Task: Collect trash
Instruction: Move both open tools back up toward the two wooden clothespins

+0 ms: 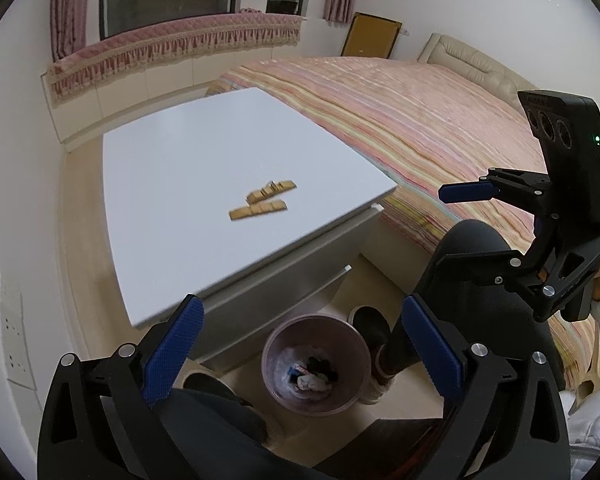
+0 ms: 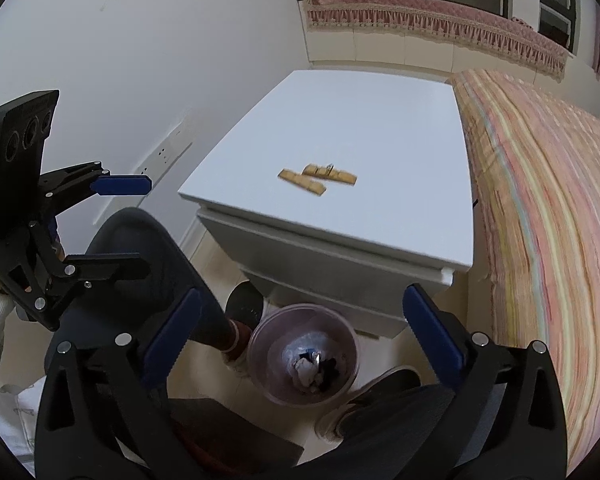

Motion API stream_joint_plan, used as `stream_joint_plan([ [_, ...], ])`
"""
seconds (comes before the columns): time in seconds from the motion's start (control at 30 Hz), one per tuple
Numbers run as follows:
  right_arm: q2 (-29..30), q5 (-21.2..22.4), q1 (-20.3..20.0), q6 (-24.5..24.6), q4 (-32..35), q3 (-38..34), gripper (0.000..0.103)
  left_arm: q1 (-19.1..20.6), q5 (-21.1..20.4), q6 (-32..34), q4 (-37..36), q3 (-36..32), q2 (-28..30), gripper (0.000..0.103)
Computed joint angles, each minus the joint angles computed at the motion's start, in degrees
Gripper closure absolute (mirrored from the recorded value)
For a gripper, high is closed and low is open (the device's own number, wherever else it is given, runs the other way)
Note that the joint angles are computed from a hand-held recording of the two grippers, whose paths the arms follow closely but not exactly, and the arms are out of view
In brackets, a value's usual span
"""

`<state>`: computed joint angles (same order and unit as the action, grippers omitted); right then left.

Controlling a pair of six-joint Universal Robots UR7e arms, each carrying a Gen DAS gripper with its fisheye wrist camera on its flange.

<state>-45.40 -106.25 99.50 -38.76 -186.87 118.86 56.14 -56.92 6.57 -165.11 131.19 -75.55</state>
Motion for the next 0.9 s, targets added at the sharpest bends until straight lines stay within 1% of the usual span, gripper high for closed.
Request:
stream_joint_plan([
  [0.23, 1.8, -1.4, 0.9, -0.2, 1.9, -4.8, 0.004, 1.8, -0.5, 3.4, 1.7, -4.8, 2.2, 0.008],
  [0.4, 4.0, -2.6, 1.1, -0.2, 3.9, -9.3, 0.004, 3.6, -1.0, 6.7, 3.0, -8.8, 4.8, 0.008],
  [0.63, 7.6, -4.4, 0.8, -0.3, 7.1, -15.5, 0.004, 6.6, -1.7, 9.9, 7.2, -14.7, 8.7, 0.008],
  [0.9, 11.7, -5.7, 0.3, -0.5, 11.0, -22.0, 0.004, 9.2, -3.4, 12.4, 11.1, -19.6, 12.3, 0.008],
])
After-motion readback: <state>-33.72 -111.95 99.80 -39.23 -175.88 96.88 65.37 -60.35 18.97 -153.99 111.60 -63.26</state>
